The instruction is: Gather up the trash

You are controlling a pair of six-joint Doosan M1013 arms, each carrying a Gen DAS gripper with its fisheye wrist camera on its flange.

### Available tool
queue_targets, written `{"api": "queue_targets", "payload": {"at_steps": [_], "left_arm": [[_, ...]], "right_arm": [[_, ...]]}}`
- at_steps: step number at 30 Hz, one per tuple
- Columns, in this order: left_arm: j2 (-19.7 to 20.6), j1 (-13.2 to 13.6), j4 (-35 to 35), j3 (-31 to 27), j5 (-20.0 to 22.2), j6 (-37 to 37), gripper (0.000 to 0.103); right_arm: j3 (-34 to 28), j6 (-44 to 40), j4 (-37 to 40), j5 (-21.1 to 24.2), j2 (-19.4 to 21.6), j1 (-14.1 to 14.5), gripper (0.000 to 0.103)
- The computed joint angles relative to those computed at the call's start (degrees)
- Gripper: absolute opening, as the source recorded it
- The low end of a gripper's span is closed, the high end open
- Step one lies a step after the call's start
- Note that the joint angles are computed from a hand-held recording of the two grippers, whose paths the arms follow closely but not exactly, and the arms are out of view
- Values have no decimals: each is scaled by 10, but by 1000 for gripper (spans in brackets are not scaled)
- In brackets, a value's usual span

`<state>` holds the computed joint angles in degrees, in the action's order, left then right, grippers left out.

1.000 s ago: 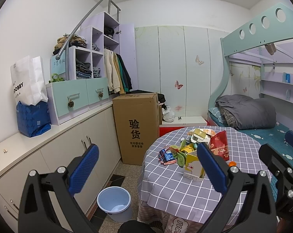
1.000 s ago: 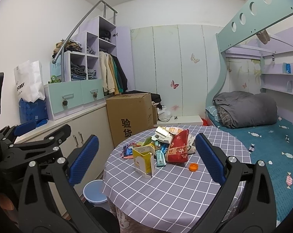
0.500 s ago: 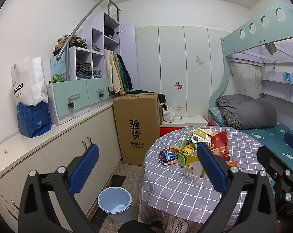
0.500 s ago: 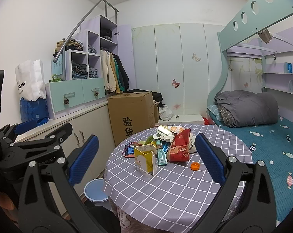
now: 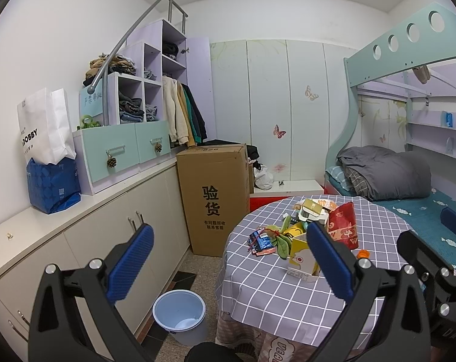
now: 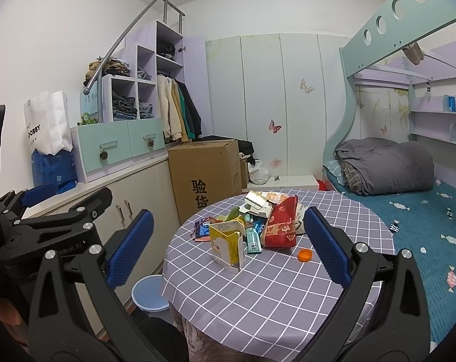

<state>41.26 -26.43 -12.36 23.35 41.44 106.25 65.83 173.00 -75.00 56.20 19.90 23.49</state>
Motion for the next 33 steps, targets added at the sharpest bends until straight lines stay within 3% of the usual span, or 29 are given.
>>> {"api": "queue_targets", "payload": {"at_steps": [33], "left_arm": [[2, -1, 7, 0, 11, 4, 99]], "right_arm": [[6, 4, 11, -5, -2, -1, 97]]}}
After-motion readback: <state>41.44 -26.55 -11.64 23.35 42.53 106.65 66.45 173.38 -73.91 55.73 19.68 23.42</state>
